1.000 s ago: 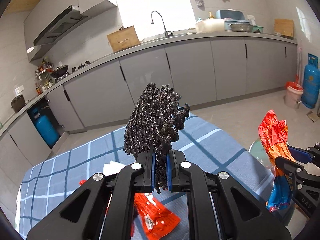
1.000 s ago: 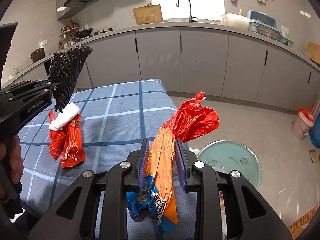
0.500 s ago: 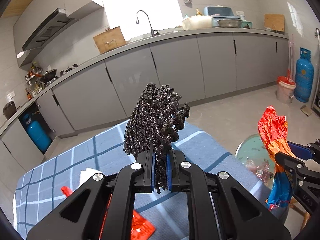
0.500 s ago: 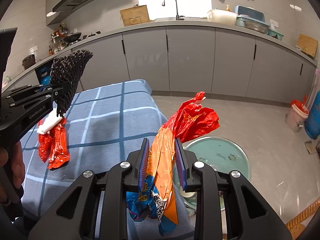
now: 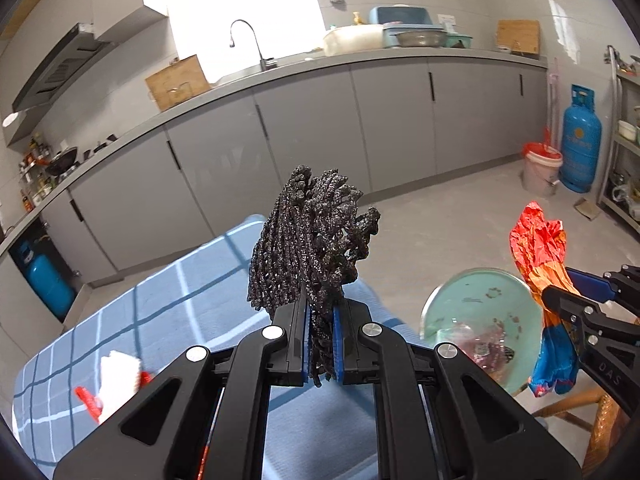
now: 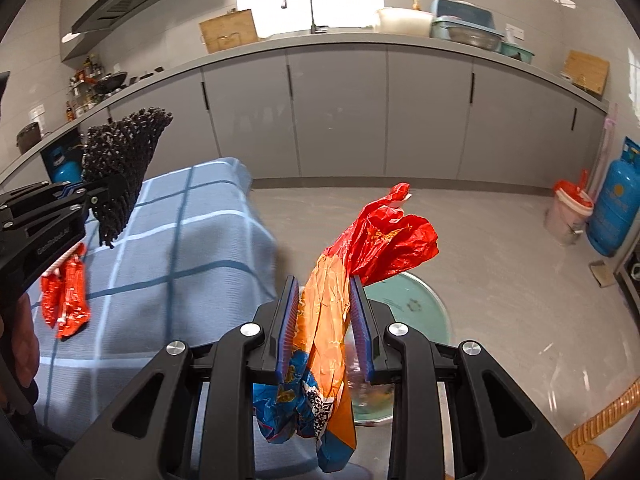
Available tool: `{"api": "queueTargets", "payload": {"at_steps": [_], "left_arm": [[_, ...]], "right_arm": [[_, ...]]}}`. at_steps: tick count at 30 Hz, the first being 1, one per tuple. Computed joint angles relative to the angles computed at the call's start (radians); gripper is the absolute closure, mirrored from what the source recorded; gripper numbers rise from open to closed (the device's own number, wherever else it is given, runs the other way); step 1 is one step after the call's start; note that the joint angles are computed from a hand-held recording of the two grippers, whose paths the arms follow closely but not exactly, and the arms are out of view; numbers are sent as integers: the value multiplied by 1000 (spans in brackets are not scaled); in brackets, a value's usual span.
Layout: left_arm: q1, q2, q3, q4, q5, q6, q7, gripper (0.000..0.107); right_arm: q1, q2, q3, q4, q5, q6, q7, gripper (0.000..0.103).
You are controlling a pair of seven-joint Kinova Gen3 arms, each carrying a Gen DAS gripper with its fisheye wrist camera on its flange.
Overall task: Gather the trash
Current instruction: 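Carry the scrubber and snack bag over the teal basin and release both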
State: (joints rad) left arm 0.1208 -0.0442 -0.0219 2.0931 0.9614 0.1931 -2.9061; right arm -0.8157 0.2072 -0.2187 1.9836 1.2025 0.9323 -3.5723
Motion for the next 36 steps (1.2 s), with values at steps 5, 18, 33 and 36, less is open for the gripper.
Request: {"api": "queueTargets", "payload": {"at_steps": [5, 18, 33, 36], "left_arm": [[19, 19, 37, -1, -19, -2, 28, 98], [-17, 111, 160, -43, -67, 78, 94, 98], [-95, 168, 264, -52, -118, 50, 167, 33], [-113, 156, 280, -33, -103, 13, 144, 27]], "right_arm": [[24, -12, 8, 47, 9, -22, -34, 75], [110, 4, 28, 125, 77, -140, -71, 75], [159, 42, 34, 206, 219, -190, -270, 40], [153, 37, 22, 224, 225, -175, -330, 31]]}}
